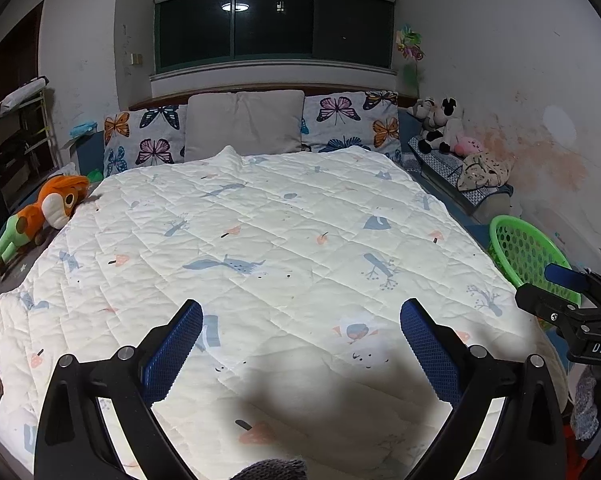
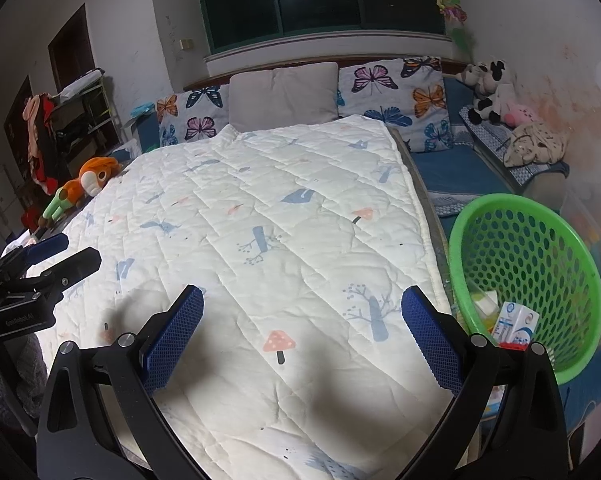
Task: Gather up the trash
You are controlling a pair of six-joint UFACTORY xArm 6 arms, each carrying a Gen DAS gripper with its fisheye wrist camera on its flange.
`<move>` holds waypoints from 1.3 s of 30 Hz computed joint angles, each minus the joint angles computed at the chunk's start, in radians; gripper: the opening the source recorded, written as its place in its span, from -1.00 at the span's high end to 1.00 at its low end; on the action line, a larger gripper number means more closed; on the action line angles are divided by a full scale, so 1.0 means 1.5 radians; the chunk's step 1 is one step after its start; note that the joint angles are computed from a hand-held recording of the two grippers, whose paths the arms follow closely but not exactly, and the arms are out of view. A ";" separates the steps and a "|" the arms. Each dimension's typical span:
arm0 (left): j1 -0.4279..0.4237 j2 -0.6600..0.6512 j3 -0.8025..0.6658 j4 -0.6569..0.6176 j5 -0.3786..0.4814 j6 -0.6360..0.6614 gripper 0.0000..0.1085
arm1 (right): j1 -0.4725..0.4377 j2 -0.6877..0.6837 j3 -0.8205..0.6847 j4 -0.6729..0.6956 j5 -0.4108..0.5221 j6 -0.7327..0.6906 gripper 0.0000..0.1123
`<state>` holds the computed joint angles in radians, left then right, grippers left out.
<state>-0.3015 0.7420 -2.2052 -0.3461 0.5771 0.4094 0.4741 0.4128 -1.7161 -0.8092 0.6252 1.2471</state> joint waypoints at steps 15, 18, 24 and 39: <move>0.000 -0.004 0.009 -0.003 -0.006 0.003 -0.77 | 0.001 -0.006 0.009 -0.005 0.001 0.008 -0.75; -0.001 -0.004 0.010 -0.001 -0.009 0.000 -0.77 | 0.000 -0.007 0.013 -0.004 -0.002 0.011 -0.75; -0.002 -0.008 0.016 0.003 -0.015 -0.003 -0.77 | 0.000 -0.008 0.017 -0.005 -0.008 0.008 -0.75; -0.006 -0.028 0.052 -0.004 -0.058 -0.004 -0.77 | 0.004 -0.007 0.017 -0.031 -0.022 0.022 -0.75</move>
<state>-0.3108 0.7001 -2.1267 -0.3516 0.4898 0.4029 0.4794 0.4016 -1.6902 -0.8562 0.5927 1.2803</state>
